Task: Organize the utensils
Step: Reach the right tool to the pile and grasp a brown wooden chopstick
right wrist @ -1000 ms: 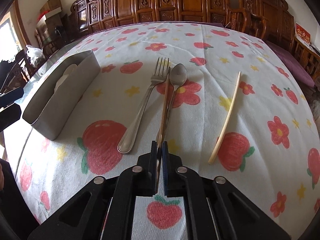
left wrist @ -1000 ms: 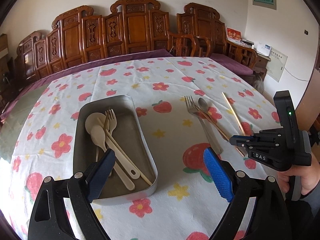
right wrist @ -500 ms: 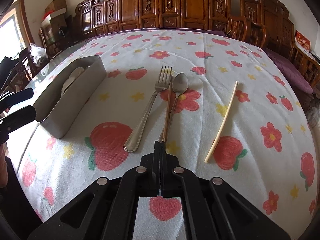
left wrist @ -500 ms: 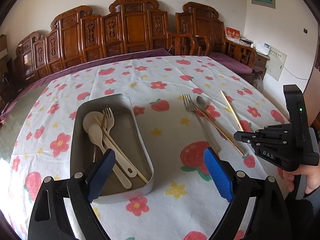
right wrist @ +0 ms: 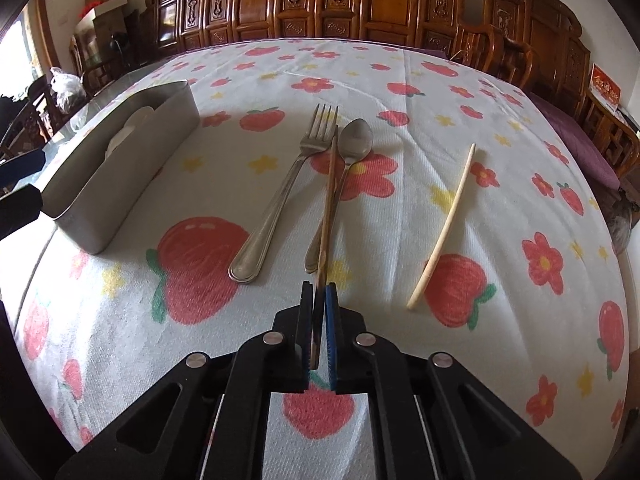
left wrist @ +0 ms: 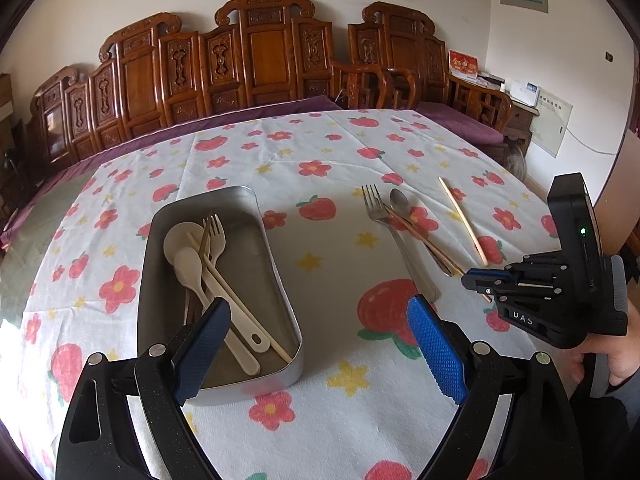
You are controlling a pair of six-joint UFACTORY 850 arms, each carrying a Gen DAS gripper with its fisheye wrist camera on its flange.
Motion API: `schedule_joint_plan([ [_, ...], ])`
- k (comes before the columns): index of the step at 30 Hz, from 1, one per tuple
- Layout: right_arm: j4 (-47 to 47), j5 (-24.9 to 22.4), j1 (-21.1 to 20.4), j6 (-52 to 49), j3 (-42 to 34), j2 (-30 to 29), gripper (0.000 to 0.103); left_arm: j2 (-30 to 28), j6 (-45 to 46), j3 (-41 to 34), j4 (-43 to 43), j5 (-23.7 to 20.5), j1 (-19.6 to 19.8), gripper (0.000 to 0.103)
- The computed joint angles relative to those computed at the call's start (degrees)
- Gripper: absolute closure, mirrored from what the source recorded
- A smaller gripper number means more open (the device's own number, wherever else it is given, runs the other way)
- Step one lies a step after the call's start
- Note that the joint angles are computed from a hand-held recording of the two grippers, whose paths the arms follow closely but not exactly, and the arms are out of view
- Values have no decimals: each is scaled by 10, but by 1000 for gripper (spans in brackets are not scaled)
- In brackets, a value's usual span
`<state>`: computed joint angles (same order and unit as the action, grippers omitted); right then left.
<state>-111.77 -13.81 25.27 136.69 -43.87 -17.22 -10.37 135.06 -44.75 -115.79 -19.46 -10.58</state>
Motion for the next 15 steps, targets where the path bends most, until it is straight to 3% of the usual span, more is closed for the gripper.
schedule_joint_plan([
  [8,-253,-49,-25,273,54,74,97,3,23,2,-28,23,-14,17],
  [12,-295,-68,-40,313,62,82,97,-5,15,-9,-30,49,-31,17],
  [15,-306,-70,-59,313,56,72,97,-13,69,-17,-81,68,-47,17],
])
